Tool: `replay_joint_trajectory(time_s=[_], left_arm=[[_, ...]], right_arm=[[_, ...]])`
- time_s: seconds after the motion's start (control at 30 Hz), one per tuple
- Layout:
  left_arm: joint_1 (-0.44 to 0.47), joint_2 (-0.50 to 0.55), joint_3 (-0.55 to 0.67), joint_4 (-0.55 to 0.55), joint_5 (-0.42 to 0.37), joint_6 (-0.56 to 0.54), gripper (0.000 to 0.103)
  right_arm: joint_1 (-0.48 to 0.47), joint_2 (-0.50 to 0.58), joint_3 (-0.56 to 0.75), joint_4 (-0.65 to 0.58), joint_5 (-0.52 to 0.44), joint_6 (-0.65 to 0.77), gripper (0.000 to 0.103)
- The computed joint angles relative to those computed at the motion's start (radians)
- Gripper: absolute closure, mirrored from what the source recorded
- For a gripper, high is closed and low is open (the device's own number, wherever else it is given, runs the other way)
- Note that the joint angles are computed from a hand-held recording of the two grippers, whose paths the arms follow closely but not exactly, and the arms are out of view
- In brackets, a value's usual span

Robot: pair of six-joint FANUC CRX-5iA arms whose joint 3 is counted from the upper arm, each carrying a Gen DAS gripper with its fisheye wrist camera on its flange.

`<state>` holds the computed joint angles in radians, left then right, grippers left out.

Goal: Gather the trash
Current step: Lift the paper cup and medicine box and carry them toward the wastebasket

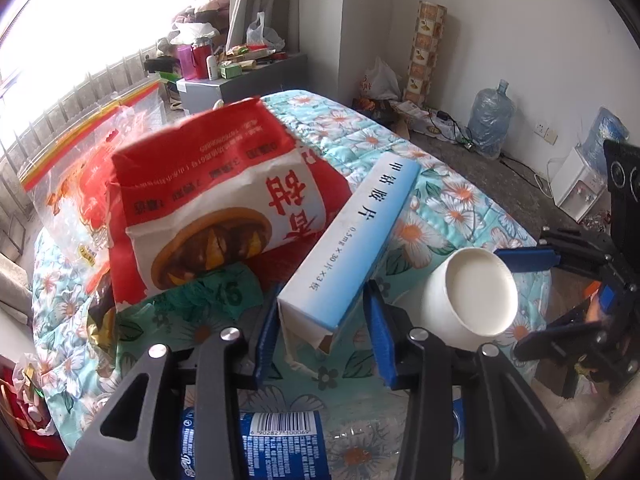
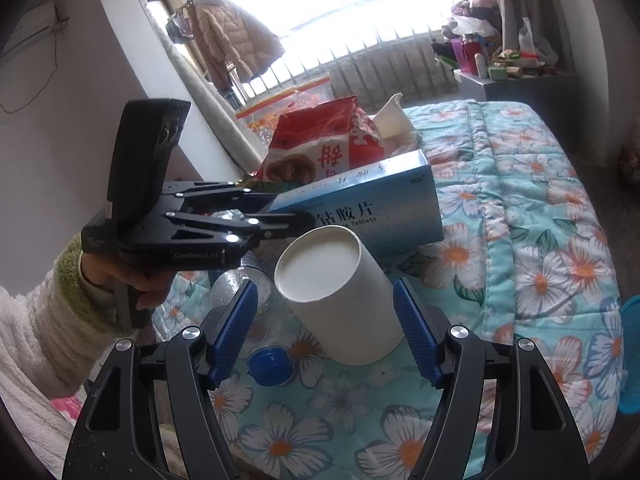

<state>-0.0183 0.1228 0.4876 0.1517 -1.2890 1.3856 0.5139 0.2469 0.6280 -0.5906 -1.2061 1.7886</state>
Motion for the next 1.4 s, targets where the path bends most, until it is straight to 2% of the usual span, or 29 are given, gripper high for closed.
replay_joint_trajectory(time_s=[0.37, 0.43, 0.77, 1.4], left_arm=[[0.009, -0.018, -0.019, 0.012, 0.019, 0.014, 0.066], [0.009, -0.021, -0.024, 0.015, 0.024, 0.019, 0.066], [0.005, -0.032, -0.039, 0.024, 0.048, 0.021, 0.069], [-0.088, -0.048, 0.006, -0.006, 0.099, 0.046, 0.069]], right_arm=[[0.082, 0.003, -0.037, 0.145, 0.077, 0.025, 0.036], [0.083, 0.010, -0.032, 0.152, 0.077, 0.012, 0.042], [0.049, -0.029, -0.057, 0.104, 0.089, -0.013, 0.045], [-0.055, -0.167, -0.182, 0.080, 0.203, -0.135, 0.045]])
